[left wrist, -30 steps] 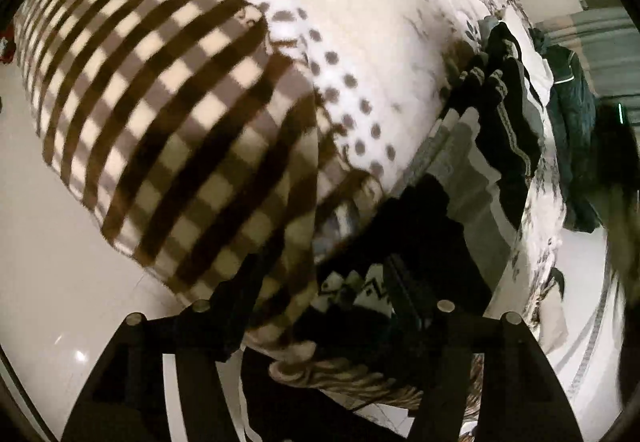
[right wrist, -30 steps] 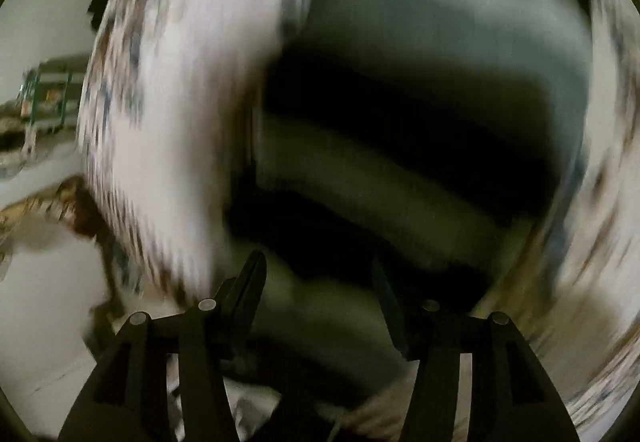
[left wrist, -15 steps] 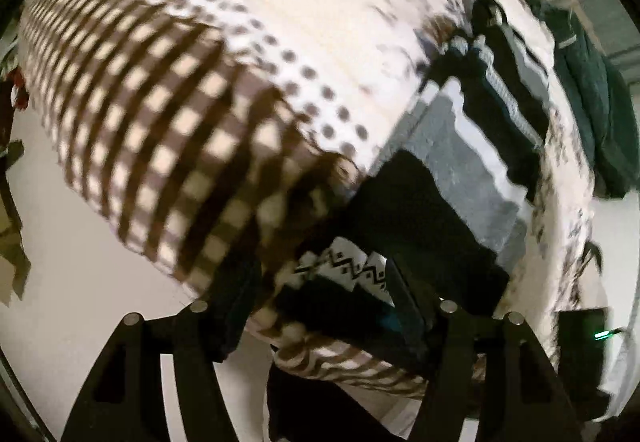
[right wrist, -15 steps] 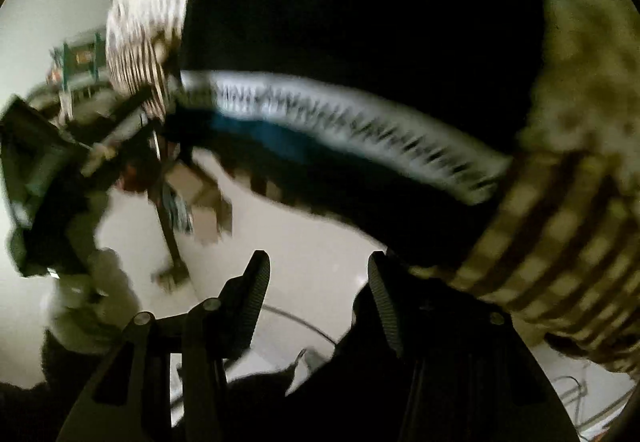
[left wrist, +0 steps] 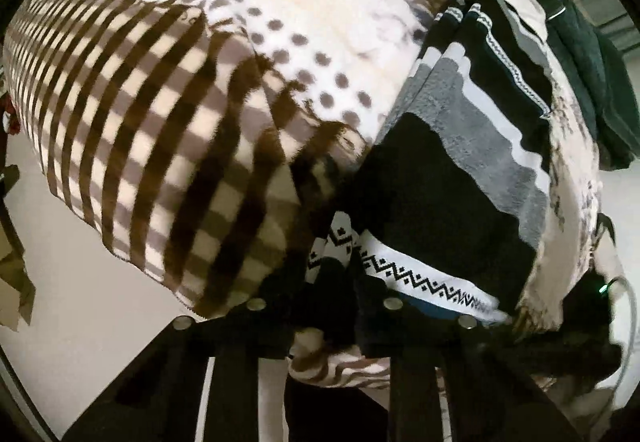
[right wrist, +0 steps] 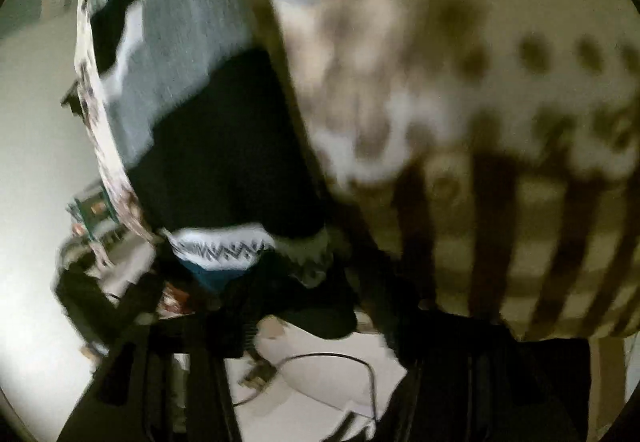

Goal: Fold small clothes

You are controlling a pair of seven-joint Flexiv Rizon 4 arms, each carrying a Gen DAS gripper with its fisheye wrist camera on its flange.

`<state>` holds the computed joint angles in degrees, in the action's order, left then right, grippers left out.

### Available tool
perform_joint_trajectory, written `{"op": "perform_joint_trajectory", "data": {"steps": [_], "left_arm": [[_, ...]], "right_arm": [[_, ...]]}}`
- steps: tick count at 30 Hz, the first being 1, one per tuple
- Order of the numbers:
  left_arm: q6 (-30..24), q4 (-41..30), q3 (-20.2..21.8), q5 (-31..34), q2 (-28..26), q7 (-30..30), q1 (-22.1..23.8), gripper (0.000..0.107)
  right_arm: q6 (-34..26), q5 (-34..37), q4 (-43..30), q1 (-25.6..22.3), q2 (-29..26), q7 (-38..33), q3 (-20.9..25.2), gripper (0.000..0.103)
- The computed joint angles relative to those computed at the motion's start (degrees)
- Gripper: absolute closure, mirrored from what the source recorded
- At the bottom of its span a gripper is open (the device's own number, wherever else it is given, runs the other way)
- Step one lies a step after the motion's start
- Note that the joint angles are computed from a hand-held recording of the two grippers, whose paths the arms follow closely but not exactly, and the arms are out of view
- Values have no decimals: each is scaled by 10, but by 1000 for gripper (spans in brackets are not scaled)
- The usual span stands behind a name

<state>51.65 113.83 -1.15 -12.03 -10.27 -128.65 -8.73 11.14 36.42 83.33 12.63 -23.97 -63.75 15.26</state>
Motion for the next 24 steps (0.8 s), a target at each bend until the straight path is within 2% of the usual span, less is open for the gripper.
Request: {"op": "perform_joint_trajectory", "data": {"steps": [2, 5, 7, 9, 10, 11, 12, 14, 15, 16, 17, 18, 19, 20, 21, 23, 24], "left_arm": [[1, 3, -1, -7, 4, 11, 2, 89], [4, 11, -3, -21, 11, 32, 5, 89], [22, 27, -6, -48, 17, 46, 6, 89], [46, 60, -7, -93, 35, 72, 10, 89], [57, 72, -9, -118, 40, 82, 10, 88], [60, 82, -9, -137, 48, 90, 11, 85], [58, 84, -8, -145, 49, 90, 12, 85], [46, 85, -5, -149, 51, 90, 14, 80], [33, 79, -2, -139, 49, 88, 16, 79], [21, 66, -1, -118, 43, 76, 17, 74], [0, 44, 1, -82, 32, 57, 17, 59], [-28, 19, 5, -41, 23, 36, 18, 50], [-44, 7, 9, -16, 20, 24, 19, 33], [-46, -1, 12, -1, 18, 18, 20, 31], [-38, 0, 13, -1, 19, 17, 21, 31], [-31, 1, 16, 9, 23, 8, 24, 30], [-29, 3, 16, 9, 25, 10, 25, 28]], "right_arm": [[2, 8, 34, -4, 25, -24, 8, 87], [4, 9, 48, 0, 37, -40, 6, 87], [-37, 17, 26, -8, 26, -48, 1, 87], [-82, 0, -12, -10, 7, -76, -3, 78], [-105, -10, -32, -10, -2, -88, -4, 66], [-117, -9, -53, -10, -13, -92, -5, 62], [-110, 0, -57, -18, -10, -96, -8, 61], [-70, 14, -51, -25, -8, -98, -13, 50], [-63, 14, -54, -27, -12, -93, -16, 50], [-57, 19, -59, -29, -22, -86, -17, 50], [-53, 26, -62, -33, -30, -84, -16, 50], [-46, 29, -62, -34, -38, -86, -13, 50], [-39, 29, -70, -30, -48, -86, -10, 50], [-33, 28, -72, -26, -52, -90, -5, 50], [-27, 32, -62, -28, -50, -101, 1, 52], [-38, 40, -48, -32, -49, -118, 12, 84], [-52, 45, -39, -33, -47, -116, 16, 84]]}}
